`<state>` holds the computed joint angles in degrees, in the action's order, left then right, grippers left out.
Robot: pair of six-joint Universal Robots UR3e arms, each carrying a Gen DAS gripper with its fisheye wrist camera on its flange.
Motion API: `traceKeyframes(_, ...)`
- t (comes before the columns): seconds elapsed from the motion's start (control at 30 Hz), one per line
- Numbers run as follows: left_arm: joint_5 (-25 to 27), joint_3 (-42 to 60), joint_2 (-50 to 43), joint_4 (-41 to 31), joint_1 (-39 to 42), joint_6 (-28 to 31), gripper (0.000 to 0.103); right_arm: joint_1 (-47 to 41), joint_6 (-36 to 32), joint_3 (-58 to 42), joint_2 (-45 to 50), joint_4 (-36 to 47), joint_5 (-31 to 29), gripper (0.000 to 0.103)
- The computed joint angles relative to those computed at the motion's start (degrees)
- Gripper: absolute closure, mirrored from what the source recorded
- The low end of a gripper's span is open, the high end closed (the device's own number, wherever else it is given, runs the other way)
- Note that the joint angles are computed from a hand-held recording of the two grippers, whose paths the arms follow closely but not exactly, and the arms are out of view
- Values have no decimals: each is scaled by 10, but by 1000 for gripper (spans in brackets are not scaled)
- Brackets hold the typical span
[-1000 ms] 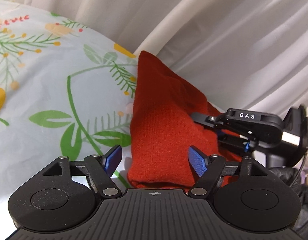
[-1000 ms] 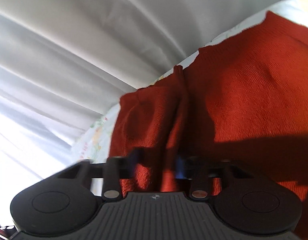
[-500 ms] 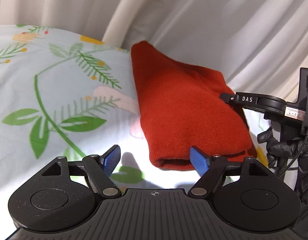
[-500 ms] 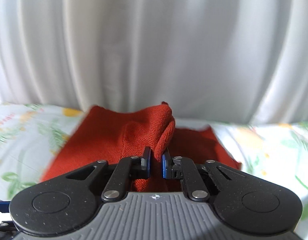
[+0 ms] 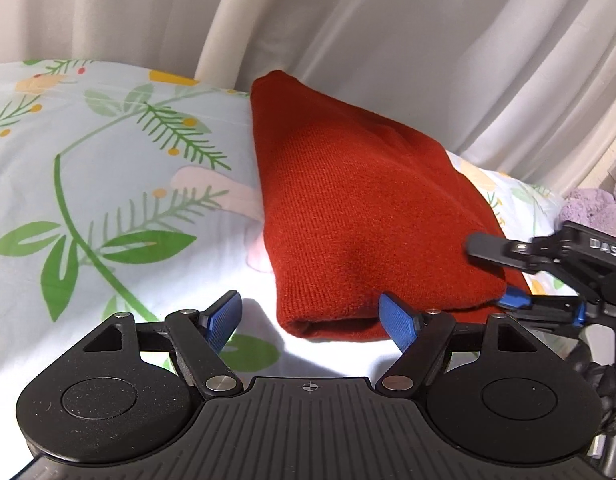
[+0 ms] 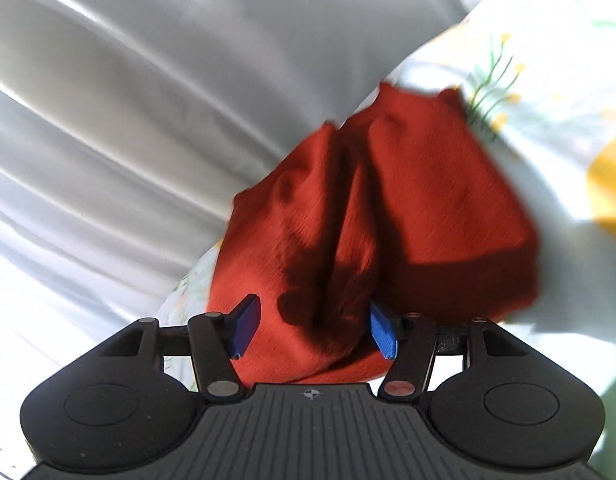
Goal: Fold small clothes
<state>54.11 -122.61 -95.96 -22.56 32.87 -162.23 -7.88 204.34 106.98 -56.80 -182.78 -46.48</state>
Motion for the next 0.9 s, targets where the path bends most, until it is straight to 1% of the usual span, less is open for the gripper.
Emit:
traceKeyframes(0.03,3,1,-3,5,-3,-2,22,17,-5,-15,1,13,-24,50)
traceKeyframes(0.07,6,0,-5,12,-6,-6,22,34,-1,-25,1,10,-57,61)
traceKeyframes(0.1,8,-2,-5,19,-7,-8,22,48,-5,-36,-3,20,-79,84)
traceKeyframes(0.13,9,-6,-4,26,-6,-10,22,55,2,-35,-8,9,-90,84)
traceKeyframes(0.17,9,-11,-1,34,-4,-12,22,56,12,-26,-11,-18,-92,85)
traceKeyframes(0.23,21,-19,2,52,-1,-26,16,47,36,-1,-18,-66,-80,86)
traceKeyframes(0.27,27,-21,4,53,2,-36,14,39,48,8,-19,-76,-75,86)
traceKeyframes(0.3,21,-19,6,36,10,-37,12,42,50,9,-20,-70,-97,86)
traceKeyframes(0.37,-4,-10,24,-31,31,-14,14,71,10,-18,-24,3,-170,86)
traceKeyframes(0.4,-18,1,39,-82,44,6,16,78,-8,-24,-18,17,-177,86)
traceKeyframes(0.43,-37,7,54,-123,61,25,16,80,-21,-23,-16,10,-176,84)
traceKeyframes(0.47,-56,11,67,-150,80,35,16,83,-35,-22,-27,22,-183,83)
traceKeyframes(0.5,-71,15,75,-161,94,32,16,77,-42,-18,-37,30,-178,80)
traceKeyframes(0.53,-83,19,76,-158,105,22,15,70,-40,-16,-43,32,-168,78)
traceKeyframes(0.6,-94,34,55,-115,106,-17,14,53,-27,-2,-54,11,-145,74)
traceKeyframes(0.67,-82,67,9,-61,79,-71,14,49,-13,-17,-46,-1,-149,64)
traceKeyframes(0.7,-88,80,-23,-21,66,-99,14,53,-6,-38,-38,10,-158,58)
traceKeyframes(0.77,-94,111,-85,39,37,-166,14,54,-2,-97,-1,41,-150,56)
traceKeyframes(0.83,-105,129,-144,107,14,-223,14,58,12,-149,32,71,-156,56)
traceKeyframes(0.9,-101,153,-186,116,-7,-251,15,58,17,-170,47,79,-157,56)
